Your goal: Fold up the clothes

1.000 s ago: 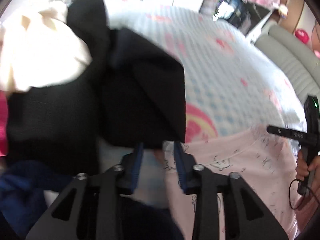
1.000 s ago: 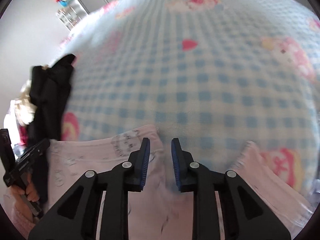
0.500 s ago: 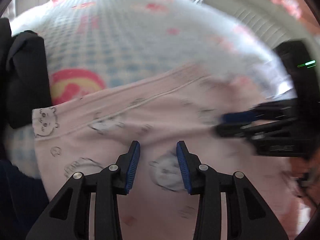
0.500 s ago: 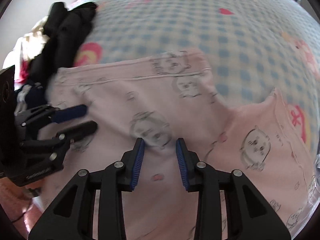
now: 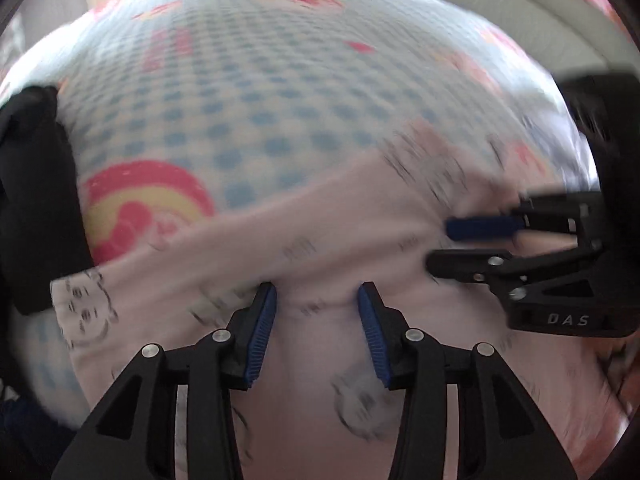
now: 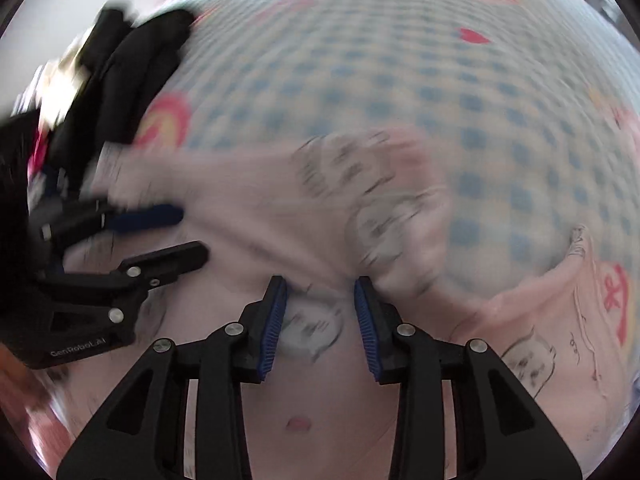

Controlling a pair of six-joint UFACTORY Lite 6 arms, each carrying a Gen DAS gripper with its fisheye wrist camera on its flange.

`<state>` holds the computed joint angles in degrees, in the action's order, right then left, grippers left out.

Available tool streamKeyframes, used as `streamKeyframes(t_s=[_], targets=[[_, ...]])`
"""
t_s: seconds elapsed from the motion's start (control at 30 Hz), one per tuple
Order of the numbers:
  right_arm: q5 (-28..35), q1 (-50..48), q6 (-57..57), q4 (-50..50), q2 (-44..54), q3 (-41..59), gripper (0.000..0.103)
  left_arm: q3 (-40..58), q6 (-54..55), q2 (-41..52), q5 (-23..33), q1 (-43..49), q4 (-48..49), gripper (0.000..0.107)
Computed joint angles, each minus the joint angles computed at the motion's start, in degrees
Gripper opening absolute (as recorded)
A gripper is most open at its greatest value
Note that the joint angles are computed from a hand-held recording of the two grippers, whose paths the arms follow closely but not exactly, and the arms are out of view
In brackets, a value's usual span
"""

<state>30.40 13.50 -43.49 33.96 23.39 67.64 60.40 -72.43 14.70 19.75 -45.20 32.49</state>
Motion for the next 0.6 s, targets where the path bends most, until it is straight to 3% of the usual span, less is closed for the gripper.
streamKeyframes(t_s=[0.03, 0.1, 0.2, 0.37, 0.47, 0.6], targets=[[-1.0, -0.7, 2.6, -1.3, 0.0, 0.8, 0.028, -0.5, -0.4, -0.4, -2.0, 2.0, -1.5, 0.038], [-2.6, -2.0, 8.6, -4.7, 0.0, 2.7, 0.024, -1.7, -3.7, -1.6, -4.6, 4.3, -1.5, 0.037], [2.0, -4.7, 3.3, -0.4, -6.8, 0.0, 0.027, -1.4, -13.8, -5.5, 3.3, -0.8, 8.5, 0.041], [10.8, -5.7, -2.6, 0.8, -26.8, -12.8, 0.033, -8.8, -17.9, -17.9, 6.3, -7.9, 11.8, 0.044], [16.2, -7.1, -2.4, 0.1, -40.1, -23.2, 0.035, -13.7, -25.4, -25.6, 15.2, -19.0, 12.6, 0.044], [24.6, -9.8, 0.2, -1.6, -61.0, -38.8, 0.036, -18.9, -40.9, -29.8, 21.6, -34.0, 16.3, 0.044]])
